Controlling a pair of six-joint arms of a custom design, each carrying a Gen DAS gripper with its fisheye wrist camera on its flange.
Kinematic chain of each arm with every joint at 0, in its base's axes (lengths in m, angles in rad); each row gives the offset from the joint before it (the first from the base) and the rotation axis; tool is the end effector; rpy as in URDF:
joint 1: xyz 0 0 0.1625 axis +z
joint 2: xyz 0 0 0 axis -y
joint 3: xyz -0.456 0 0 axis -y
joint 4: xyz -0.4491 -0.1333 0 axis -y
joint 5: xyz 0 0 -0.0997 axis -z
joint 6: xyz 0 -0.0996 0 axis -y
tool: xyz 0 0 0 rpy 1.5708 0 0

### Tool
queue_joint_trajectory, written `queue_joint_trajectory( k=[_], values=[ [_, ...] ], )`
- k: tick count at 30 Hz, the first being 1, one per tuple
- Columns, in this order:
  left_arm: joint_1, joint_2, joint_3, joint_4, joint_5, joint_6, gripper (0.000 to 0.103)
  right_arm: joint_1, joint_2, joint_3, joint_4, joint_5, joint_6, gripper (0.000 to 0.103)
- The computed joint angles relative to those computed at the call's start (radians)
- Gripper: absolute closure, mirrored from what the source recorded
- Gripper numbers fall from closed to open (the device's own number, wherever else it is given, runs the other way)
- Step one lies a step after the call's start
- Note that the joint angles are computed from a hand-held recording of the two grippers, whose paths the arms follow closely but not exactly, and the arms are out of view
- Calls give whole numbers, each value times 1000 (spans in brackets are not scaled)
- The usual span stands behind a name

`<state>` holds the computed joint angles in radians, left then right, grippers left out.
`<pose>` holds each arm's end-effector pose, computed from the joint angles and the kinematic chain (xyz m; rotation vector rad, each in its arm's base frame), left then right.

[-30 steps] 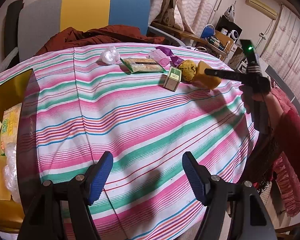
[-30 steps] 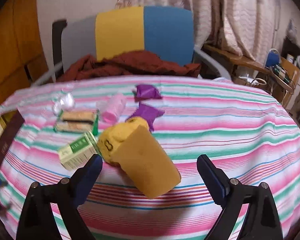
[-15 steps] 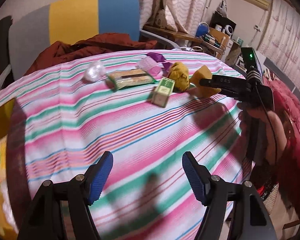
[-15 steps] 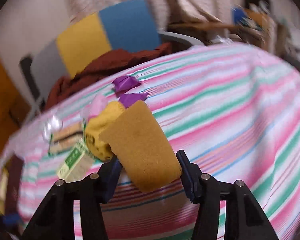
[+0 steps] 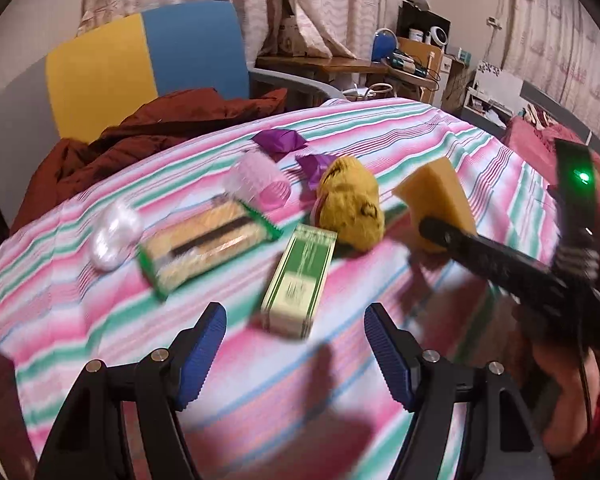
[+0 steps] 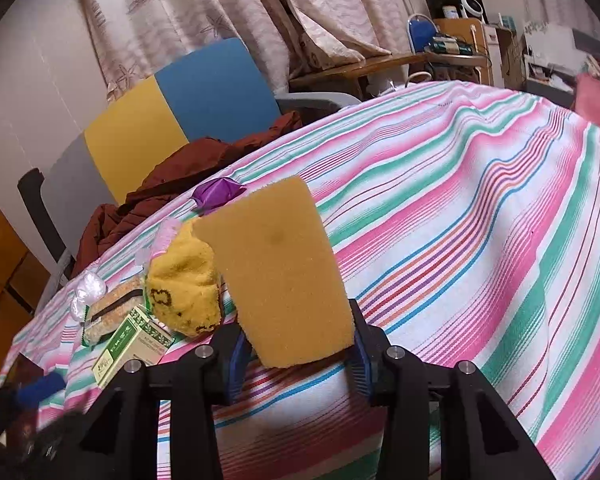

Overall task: Organize objects
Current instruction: 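Grasp the tan sponge with right gripper while left grasps the green box, then carry the tan sponge and green box over the tray and release both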

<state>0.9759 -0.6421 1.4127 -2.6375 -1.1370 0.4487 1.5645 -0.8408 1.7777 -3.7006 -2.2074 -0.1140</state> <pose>-0.3084 -0.7683 0.0654 1.2677 2.3827 -0.4446 0.0698 -0.6818 0.2036 -0.3554 -2.1179 1.3788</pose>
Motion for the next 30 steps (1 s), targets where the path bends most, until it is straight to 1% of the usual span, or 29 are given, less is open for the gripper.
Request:
queue_joint_trajectory(
  k=[3, 4, 6, 8, 9, 10, 12, 15, 18, 22, 23, 26, 30],
  values=[
    [-1, 38, -25, -40, 12, 45, 30, -9, -6, 9, -4, 22, 14, 61],
    [-2, 51, -27, -73, 29, 70, 30, -9, -6, 10, -8, 24, 12, 61],
    [0, 66, -31, -103, 43, 100, 31, -11, -6, 11, -9, 25, 11, 61],
    [3, 78, -44, -87, 58, 98, 38, -10, -3, 8, -14, 24, 8, 61],
    [6, 80, -51, -71, 57, 89, 50, -10, -1, 7, -14, 23, 7, 61],
    [9, 81, -55, -61, 53, 80, 55, -10, -1, 6, -13, 23, 7, 61],
    [18, 80, -67, -26, 27, 63, 72, -10, 0, 5, -13, 21, 6, 61],
    [31, 78, -81, 12, -16, 50, 73, -6, 7, -4, -12, 7, -3, 61],
    [34, 71, -71, 1, -25, 52, 73, -4, 10, -8, -12, -3, -11, 61],
    [36, 46, -22, -95, -31, 71, 73, -1, 11, -10, -16, -16, -21, 61],
    [36, 36, -2, -137, -31, 77, 73, 0, 13, -12, -17, -21, -24, 61],
    [39, 21, 25, -196, -28, 82, 73, 2, 16, -20, -13, -31, -29, 61],
    [49, -9, 60, -219, -28, 66, 73, 9, 25, -29, -21, -56, -48, 61]
  ],
)
